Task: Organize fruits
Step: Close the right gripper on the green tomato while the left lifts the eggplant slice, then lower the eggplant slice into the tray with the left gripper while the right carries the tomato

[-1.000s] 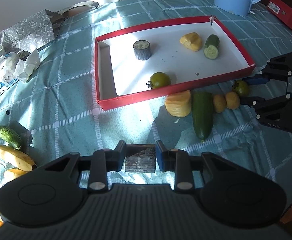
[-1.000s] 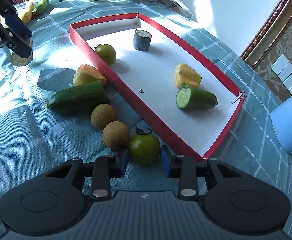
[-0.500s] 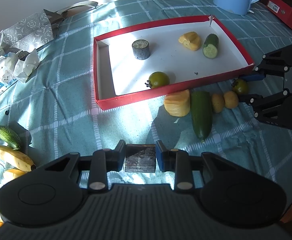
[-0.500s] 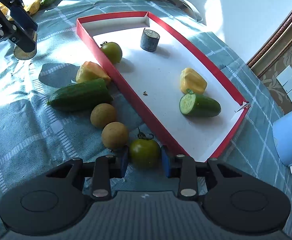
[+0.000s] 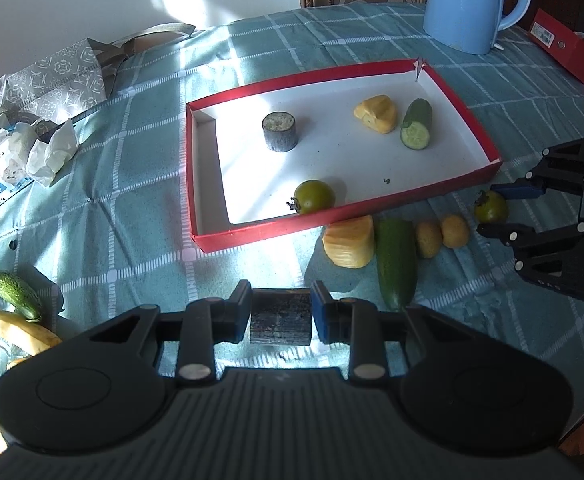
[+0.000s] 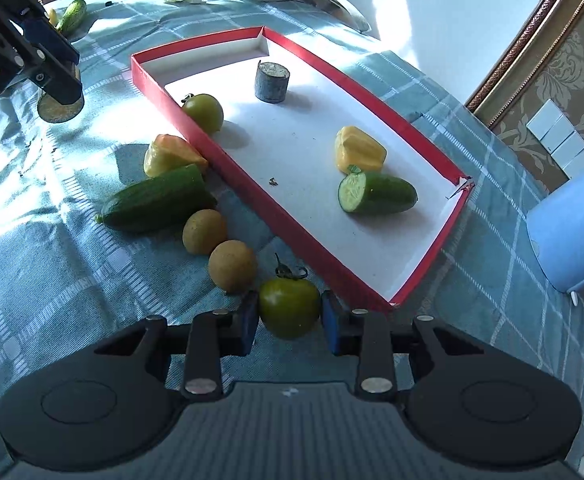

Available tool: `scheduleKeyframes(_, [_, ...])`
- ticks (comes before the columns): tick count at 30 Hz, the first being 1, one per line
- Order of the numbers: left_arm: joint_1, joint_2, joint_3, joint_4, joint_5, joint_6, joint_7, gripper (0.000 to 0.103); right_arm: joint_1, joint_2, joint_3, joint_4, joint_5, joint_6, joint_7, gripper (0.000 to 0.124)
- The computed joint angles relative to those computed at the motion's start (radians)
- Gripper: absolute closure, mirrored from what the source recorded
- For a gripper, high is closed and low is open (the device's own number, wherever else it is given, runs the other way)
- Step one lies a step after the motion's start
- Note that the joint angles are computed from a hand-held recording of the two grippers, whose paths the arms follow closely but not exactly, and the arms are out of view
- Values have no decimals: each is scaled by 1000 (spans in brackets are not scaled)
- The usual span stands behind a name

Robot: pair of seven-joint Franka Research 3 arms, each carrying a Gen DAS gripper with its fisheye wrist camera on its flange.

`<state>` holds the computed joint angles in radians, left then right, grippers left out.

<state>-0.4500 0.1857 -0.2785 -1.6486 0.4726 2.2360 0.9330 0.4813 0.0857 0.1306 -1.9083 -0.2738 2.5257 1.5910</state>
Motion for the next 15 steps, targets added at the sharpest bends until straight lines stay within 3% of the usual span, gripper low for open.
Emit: scheduleKeyframes(15, [-40, 192, 38, 298, 42, 15, 92, 74, -31, -133, 34, -87, -52, 0, 166, 92])
